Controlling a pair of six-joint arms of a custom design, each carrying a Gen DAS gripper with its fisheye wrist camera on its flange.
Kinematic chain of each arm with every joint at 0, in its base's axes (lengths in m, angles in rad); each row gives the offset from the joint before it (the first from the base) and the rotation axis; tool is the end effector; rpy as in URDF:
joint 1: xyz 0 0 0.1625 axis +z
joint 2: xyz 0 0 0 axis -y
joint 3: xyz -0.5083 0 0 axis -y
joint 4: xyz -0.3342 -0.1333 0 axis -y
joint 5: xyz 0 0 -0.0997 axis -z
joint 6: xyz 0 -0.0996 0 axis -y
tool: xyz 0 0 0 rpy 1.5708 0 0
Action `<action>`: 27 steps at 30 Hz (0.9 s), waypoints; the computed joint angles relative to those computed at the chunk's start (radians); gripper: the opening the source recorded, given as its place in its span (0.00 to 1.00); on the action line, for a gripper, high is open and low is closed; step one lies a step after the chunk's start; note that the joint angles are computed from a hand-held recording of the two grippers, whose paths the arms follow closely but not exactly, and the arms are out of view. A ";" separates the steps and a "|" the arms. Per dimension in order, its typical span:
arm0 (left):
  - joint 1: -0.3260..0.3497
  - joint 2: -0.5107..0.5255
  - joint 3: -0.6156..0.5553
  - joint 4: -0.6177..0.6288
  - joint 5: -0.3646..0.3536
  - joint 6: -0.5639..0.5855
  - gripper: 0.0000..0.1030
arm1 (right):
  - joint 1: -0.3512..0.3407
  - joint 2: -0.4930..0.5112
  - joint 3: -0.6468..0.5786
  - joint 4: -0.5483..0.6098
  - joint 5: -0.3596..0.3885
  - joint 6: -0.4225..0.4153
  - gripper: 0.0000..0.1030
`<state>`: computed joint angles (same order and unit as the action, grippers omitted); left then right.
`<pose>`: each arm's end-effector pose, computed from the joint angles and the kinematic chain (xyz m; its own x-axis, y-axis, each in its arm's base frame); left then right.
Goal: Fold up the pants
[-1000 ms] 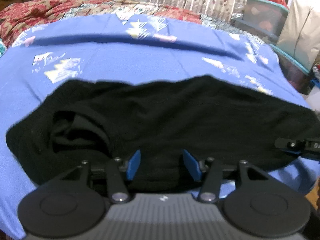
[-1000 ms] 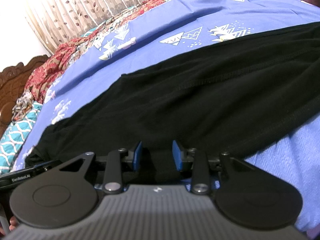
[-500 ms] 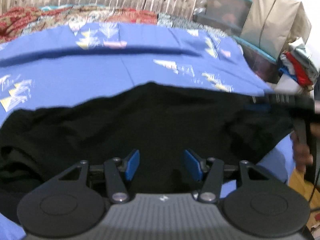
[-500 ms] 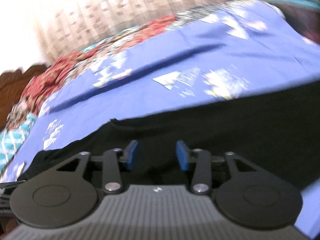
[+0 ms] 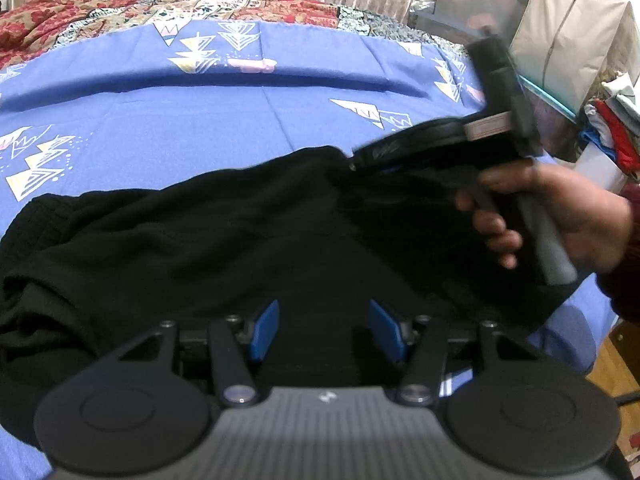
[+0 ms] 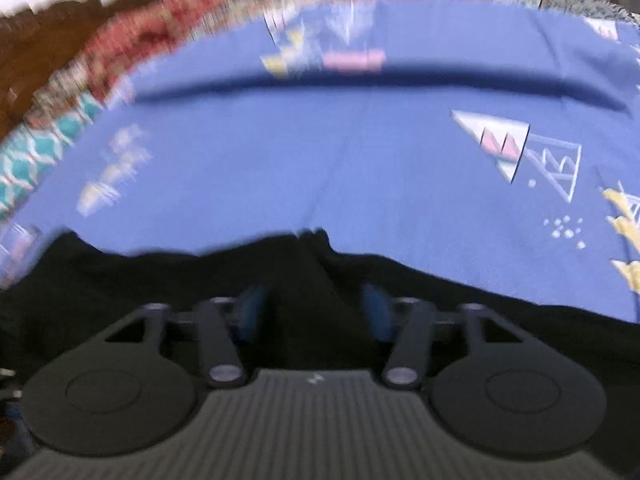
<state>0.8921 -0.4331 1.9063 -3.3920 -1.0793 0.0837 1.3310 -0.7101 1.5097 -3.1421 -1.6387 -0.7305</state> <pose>-0.2474 -0.5939 -0.0053 -0.7352 0.4879 -0.4706 0.6539 0.6934 -0.3027 -0.0574 -0.7675 0.2525 -0.8271 -0.2538 0.5015 -0.5124 0.7073 -0.4870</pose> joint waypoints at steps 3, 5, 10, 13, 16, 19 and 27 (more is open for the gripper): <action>0.005 0.001 -0.005 0.005 0.002 0.004 0.50 | 0.009 0.011 -0.014 -0.032 -0.005 0.014 0.04; 0.008 0.004 -0.011 0.008 0.009 0.002 0.50 | 0.022 0.021 -0.024 -0.108 0.004 0.016 0.04; 0.013 0.013 -0.038 0.059 0.035 -0.029 0.50 | 0.045 0.084 -0.127 -0.063 -0.117 -0.011 0.05; 0.007 0.010 -0.032 0.053 0.039 -0.017 0.50 | 0.042 0.081 -0.110 -0.061 -0.127 -0.028 0.10; 0.007 -0.002 -0.027 0.050 0.023 -0.032 0.50 | 0.020 0.008 -0.029 -0.066 -0.017 0.067 0.32; 0.004 -0.011 -0.008 -0.012 -0.002 -0.016 0.50 | -0.017 -0.078 0.103 -0.147 0.096 0.092 0.36; 0.001 -0.016 -0.003 -0.022 0.017 -0.037 0.50 | -0.153 -0.246 0.426 -0.312 0.270 0.117 0.36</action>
